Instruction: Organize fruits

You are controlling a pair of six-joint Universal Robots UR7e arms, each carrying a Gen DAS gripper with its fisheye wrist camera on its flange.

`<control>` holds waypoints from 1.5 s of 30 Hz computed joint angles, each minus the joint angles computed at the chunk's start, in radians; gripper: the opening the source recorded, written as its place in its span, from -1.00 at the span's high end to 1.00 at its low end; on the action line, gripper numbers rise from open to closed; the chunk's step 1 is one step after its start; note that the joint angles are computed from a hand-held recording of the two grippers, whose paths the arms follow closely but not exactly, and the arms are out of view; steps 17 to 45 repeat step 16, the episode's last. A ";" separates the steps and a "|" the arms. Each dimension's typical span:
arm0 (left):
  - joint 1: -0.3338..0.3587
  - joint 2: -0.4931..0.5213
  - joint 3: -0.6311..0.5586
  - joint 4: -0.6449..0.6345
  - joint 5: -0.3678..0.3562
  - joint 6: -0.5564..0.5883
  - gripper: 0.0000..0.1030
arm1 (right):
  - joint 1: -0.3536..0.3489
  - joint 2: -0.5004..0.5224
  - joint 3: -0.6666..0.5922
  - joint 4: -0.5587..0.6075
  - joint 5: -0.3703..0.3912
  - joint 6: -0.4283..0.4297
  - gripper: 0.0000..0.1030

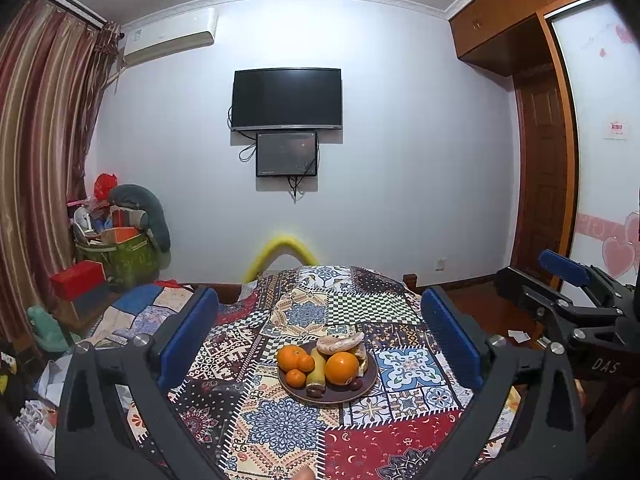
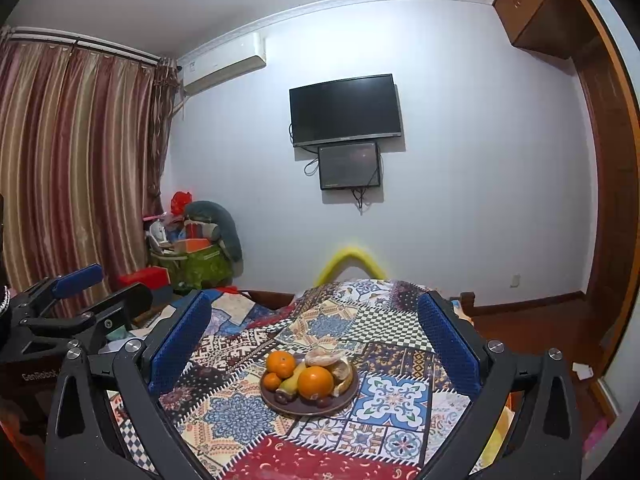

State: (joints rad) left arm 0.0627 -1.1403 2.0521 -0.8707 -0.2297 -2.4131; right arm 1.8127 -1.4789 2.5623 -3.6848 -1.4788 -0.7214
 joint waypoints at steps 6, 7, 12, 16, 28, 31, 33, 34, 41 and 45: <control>-0.003 -0.009 0.010 -0.039 0.000 0.034 -0.99 | 0.001 0.001 0.000 -0.002 -0.004 0.001 -1.00; -0.003 -0.014 0.015 -0.055 0.001 0.047 -0.99 | -0.001 0.002 0.001 -0.004 -0.003 0.001 -1.00; 0.000 -0.027 0.034 -0.120 0.006 0.098 -0.99 | -0.004 0.003 0.000 -0.003 -0.005 0.004 -1.00; 0.004 -0.028 0.036 -0.137 0.009 0.111 -0.99 | -0.003 0.004 0.000 -0.005 -0.007 0.003 -1.00; 0.004 -0.028 0.036 -0.137 0.009 0.111 -0.99 | -0.003 0.004 0.000 -0.005 -0.007 0.003 -1.00; 0.004 -0.028 0.036 -0.137 0.009 0.111 -0.99 | -0.003 0.004 0.000 -0.005 -0.007 0.003 -1.00; 0.004 -0.028 0.036 -0.137 0.009 0.111 -0.99 | -0.003 0.004 0.000 -0.005 -0.007 0.003 -1.00; 0.004 -0.028 0.036 -0.137 0.009 0.111 -0.99 | -0.003 0.004 0.000 -0.005 -0.007 0.003 -1.00; 0.004 -0.028 0.036 -0.137 0.009 0.111 -0.99 | -0.003 0.004 0.000 -0.005 -0.007 0.003 -1.00; 0.004 -0.028 0.036 -0.137 0.009 0.111 -0.99 | -0.003 0.004 0.000 -0.005 -0.007 0.003 -1.00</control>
